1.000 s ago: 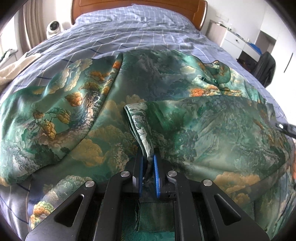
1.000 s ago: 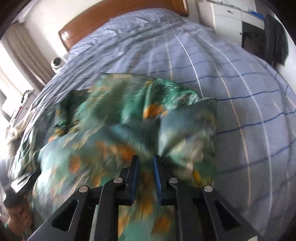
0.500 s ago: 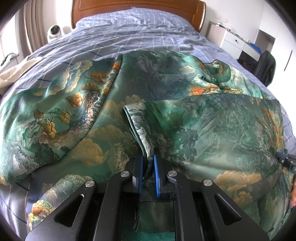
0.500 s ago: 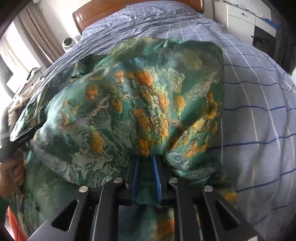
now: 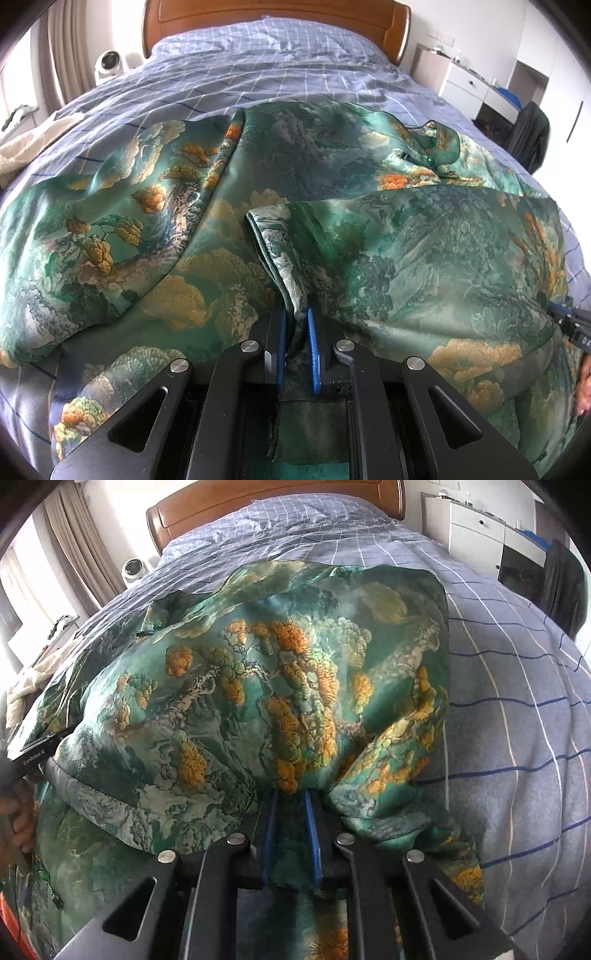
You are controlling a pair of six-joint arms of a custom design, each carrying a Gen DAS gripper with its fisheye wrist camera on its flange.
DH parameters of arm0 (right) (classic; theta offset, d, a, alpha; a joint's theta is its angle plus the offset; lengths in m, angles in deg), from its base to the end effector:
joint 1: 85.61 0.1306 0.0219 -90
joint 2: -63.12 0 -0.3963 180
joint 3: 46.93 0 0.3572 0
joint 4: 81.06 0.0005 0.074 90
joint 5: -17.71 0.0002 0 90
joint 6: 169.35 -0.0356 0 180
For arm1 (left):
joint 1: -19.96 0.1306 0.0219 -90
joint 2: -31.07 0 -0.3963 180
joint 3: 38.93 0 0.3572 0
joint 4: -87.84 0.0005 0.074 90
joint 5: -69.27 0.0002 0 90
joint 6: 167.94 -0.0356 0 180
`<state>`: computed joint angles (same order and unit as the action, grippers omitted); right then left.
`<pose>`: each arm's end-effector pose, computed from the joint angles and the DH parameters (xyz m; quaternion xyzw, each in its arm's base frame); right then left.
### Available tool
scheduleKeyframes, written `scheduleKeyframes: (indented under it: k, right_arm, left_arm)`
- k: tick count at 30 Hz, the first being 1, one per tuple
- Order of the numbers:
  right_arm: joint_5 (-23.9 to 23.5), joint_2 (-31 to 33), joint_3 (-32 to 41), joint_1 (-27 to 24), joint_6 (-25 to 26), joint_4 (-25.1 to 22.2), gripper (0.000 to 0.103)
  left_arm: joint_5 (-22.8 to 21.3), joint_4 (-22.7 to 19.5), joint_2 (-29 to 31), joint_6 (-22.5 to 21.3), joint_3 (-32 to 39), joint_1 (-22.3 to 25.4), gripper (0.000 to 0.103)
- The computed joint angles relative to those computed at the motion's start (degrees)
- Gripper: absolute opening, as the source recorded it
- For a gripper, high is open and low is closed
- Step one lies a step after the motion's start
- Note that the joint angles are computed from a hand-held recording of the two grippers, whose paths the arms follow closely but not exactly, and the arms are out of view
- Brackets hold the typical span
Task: Fold large clothes
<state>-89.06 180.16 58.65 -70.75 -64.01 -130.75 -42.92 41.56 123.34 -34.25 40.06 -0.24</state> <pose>0.5814 0.1644 0.3178 -0.2847 0.9156 0.1402 0.2470 0.4167 -0.1395 0.3522 -0.2422 0.9168 0.0213 0.3169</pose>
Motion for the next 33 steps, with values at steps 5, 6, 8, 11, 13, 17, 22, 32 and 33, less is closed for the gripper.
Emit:
scheduleKeyframes:
  k: [5, 6, 8, 11, 13, 17, 22, 32, 33]
  right_arm:
    - [3.8, -1.83, -2.28, 1.48, -1.06, 2.72, 0.017]
    - [4.61, -2.62, -2.96, 1.67, -1.35, 3.31, 0.017]
    - [7.58, -4.8, -4.99, 2.25, -2.25, 4.9, 0.019]
    - [10.3, -8.82, -8.84, 2.65, -2.79, 7.08, 0.038]
    - [9.12, -12.92, -12.35, 2.38, -3.5, 8.21, 0.07]
    - [3.96, -21.39, -20.54, 1.94, -3.49, 11.43, 0.071]
    - [1.46, -29.77, -29.85, 2.75, -3.7, 13.44, 0.071]
    - [-2.62, -39.19, -38.98, 3.39, -4.8, 11.47, 0.071]
    - [-2.76, -39.51, -39.33, 3.54, -4.53, 11.09, 0.071]
  left_arm:
    - [0.42, -2.1, -2.9, 2.23, -0.92, -1.15, 0.035]
    - [0.32, -2.63, -3.97, 2.77, -1.41, -1.8, 0.054]
    - [-1.02, -4.25, -6.75, 3.61, -2.71, -3.99, 0.08]
    - [-2.91, -7.89, -10.41, 4.45, -4.48, -7.44, 0.091]
    - [-3.14, -11.37, -13.49, 5.18, -6.23, -10.21, 0.091]
    - [-5.0, -17.75, -18.93, 7.78, -8.27, -14.08, 0.091]
    - [-6.76, -21.79, -28.85, 13.91, -11.29, -11.14, 0.096]
    - [11.2, -18.11, -41.99, 15.09, -19.02, 38.27, 0.097]
    - [13.47, -17.99, -41.85, 14.6, -19.47, 42.79, 0.097]
